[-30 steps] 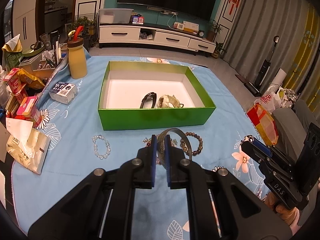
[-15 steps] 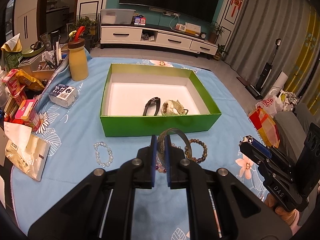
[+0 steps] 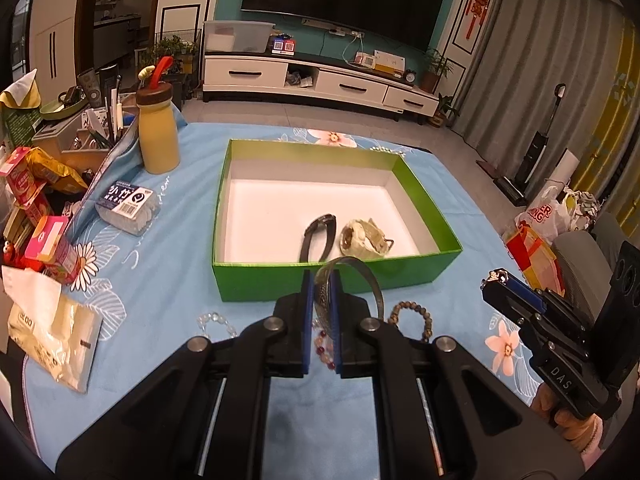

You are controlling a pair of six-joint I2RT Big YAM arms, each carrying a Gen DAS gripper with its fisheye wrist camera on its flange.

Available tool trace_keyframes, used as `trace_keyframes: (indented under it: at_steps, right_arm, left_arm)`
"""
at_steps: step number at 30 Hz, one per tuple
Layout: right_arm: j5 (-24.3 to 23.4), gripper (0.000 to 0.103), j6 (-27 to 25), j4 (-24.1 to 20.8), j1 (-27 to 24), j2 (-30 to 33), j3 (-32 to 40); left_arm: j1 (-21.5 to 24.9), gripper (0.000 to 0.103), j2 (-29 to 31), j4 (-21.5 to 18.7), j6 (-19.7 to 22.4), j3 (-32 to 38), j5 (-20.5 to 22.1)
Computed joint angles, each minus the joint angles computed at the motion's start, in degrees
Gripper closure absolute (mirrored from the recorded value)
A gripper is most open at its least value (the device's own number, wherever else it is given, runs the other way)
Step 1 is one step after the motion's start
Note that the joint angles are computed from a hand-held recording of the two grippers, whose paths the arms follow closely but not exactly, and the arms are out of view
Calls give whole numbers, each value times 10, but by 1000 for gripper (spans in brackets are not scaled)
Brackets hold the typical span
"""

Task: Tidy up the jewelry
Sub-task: 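Lower both pieces into the green box and open both tools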

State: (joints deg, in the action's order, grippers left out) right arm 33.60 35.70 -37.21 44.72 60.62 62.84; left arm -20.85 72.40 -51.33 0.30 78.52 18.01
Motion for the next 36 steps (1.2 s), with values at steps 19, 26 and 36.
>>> trace_keyframes:
  at_steps: [19, 26, 36]
  right_arm:
    - [-73, 83, -50, 20, -100, 51, 50]
    - [-132, 83, -54, 2, -154, 104, 101]
    - [-169, 83, -41, -56, -198, 185, 161]
  left_arm:
    - [1, 96, 125, 18, -3, 115, -13]
    - [-6, 96, 192, 2, 2, 179, -49]
    - [-17, 95, 265, -36, 19, 248, -85]
